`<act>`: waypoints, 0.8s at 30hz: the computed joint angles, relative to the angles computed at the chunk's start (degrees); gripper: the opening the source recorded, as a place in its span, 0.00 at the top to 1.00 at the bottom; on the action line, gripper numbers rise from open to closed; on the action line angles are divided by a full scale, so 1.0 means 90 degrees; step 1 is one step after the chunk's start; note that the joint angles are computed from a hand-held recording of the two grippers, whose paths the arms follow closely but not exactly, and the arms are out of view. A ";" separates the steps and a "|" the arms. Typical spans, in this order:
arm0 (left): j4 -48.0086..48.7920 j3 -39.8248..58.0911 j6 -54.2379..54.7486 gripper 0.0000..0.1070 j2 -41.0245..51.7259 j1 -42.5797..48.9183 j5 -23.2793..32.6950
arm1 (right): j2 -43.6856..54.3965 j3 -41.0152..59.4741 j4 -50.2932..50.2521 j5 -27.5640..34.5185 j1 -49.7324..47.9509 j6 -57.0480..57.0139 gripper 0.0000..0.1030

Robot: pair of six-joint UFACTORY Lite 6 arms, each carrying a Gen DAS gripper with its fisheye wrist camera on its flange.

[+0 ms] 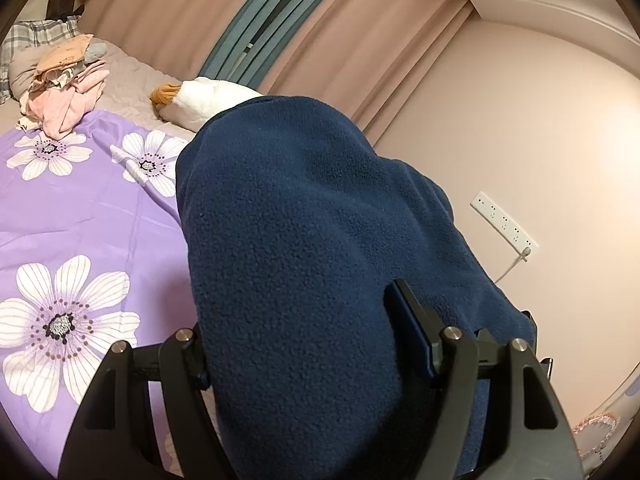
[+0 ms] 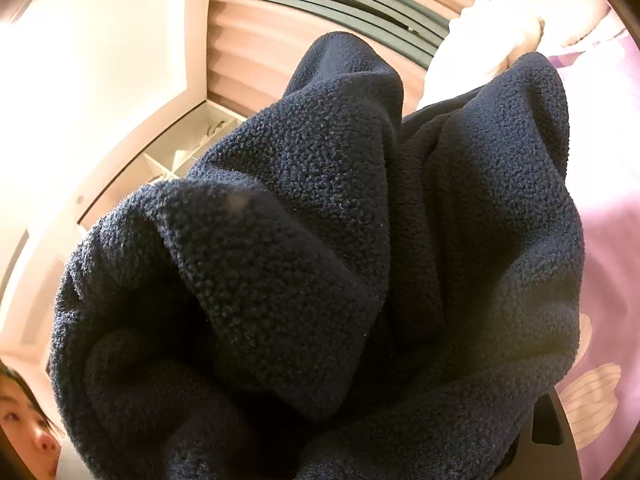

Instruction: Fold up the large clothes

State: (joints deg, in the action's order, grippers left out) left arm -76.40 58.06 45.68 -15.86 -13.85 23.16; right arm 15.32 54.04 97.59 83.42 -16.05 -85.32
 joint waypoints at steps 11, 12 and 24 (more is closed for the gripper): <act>0.1720 0.3425 -0.1116 0.32 0.2699 0.1223 0.1122 | 0.0983 0.3657 -0.0396 -0.1140 0.0802 0.2528 0.18; 0.1784 0.3808 -0.1135 0.32 0.3024 0.1284 0.1117 | 0.1405 0.4272 -0.0416 -0.1261 0.0914 0.2736 0.18; 0.3586 0.5301 -0.1852 0.34 0.5781 0.1288 -0.0506 | 0.4770 0.8903 -0.2936 -0.4302 0.2159 0.4124 0.20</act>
